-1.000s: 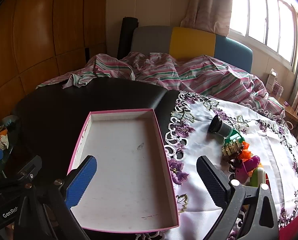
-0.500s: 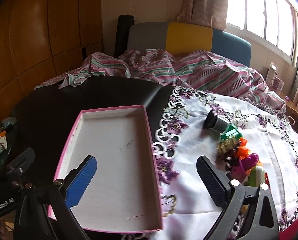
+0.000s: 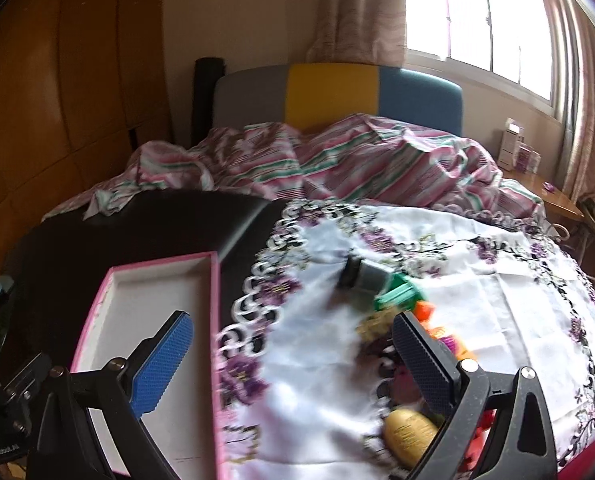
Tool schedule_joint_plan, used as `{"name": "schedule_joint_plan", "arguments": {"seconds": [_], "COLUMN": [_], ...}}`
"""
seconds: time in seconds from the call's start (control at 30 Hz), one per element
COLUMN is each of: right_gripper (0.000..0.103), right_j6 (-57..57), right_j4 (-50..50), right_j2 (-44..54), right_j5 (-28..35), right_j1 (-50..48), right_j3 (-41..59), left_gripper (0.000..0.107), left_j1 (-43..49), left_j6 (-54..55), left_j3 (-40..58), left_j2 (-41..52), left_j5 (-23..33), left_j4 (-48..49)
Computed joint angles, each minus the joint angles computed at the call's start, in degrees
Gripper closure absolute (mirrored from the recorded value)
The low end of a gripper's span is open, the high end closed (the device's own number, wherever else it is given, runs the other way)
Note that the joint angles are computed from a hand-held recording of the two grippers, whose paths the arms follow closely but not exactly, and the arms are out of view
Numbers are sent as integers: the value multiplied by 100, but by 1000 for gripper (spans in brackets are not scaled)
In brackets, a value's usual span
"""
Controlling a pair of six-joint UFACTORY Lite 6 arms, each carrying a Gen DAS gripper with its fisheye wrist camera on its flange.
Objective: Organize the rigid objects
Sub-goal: 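Move both tools from the pink tray toward the pile of toys, then grasp the black-capped clear cylinder with the left tool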
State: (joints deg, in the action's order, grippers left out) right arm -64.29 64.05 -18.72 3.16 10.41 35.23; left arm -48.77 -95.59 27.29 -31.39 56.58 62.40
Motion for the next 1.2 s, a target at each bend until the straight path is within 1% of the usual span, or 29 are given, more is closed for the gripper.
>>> {"name": "schedule_joint_plan", "arguments": {"seconds": [0.07, 0.1, 0.2, 0.37, 0.53, 0.63, 0.67, 0.7, 0.73, 0.77, 0.8, 0.87, 0.9, 1.0, 1.07, 1.1, 1.13, 1.17, 1.2], "right_gripper": [1, 1, 1, 1, 1, 1, 1, 1, 1, 1, 1, 1, 1, 1, 1, 1, 1, 1, 1], "right_j6": [-897, -1145, -1649, -2513, -3750, -4373, -4490, -4490, -4250, -3770, -3418, -3248, -3161, -2710, -2531, -2493, -2467, -2439, -2386], "right_j4": [723, 894, 1253, 1884, 2861, 3398, 3536, 3598, 3467, 3104, 2873, 2849, 2819, 2568, 2480, 2467, 2457, 2440, 2398], "right_j2": [135, 226, 506, 1081, 1940, 2416, 2547, 2678, 2819, 2964, 3084, 3119, 3135, 3258, 3330, 3336, 3342, 3348, 3360], "right_j5": [197, 331, 696, 1053, 1479, 1688, 1748, 1826, 1884, 1903, 2047, 2246, 2296, 2519, 2628, 2652, 2685, 2700, 2718], "right_j1": [-417, -643, -1264, -2023, -2641, -2970, -3080, -3205, -3318, -3391, -3511, -3683, -3740, -3891, -3959, -3983, -4003, -4010, -4022], "right_j3": [171, 271, 558, 1036, 1617, 1863, 1919, 1977, 2067, 2218, 2349, 2402, 2423, 2545, 2628, 2641, 2651, 2659, 2671], "left_gripper": [4, 4, 4, 4, 4, 4, 4, 4, 4, 4, 4, 4, 4, 4, 4, 4, 4, 4, 4], "left_j1": [-70, -60, -41, -2, 285, 292, 383, 507, 624, 736, 782, 889, 998, 1256, 1419, 1440, 1409, 1394, 1417], "left_j6": [-56, -57, -57, -52, 144, 94, 275, 431, 530, 622, 677, 726, 854, 1342, 2043, 2263, 2330, 2638, 3027], "left_j3": [95, 134, 249, 437, 657, 894, 1046, 1153, 1247, 1375, 1487, 1782, 1958, 2514, 3036, 3441, 3764, 4228, 4615], "left_j2": [183, 240, 419, 831, 1208, 1652, 1864, 2004, 2121, 2278, 2397, 2677, 2817, 3261, 3687, 4039, 4324, 4716, 5043], "left_j5": [-8, -46, -197, -539, -1256, -1509, -1744, -1995, -2202, -2410, -2494, -2645, -2832, -3303, -3560, -3565, -3452, -3324, -3315], "left_j4": [82, 93, 121, 169, 41, 200, 129, 14, -70, -107, -100, -58, -153, -518, -1114, -1249, -1228, -1402, -1680]}}
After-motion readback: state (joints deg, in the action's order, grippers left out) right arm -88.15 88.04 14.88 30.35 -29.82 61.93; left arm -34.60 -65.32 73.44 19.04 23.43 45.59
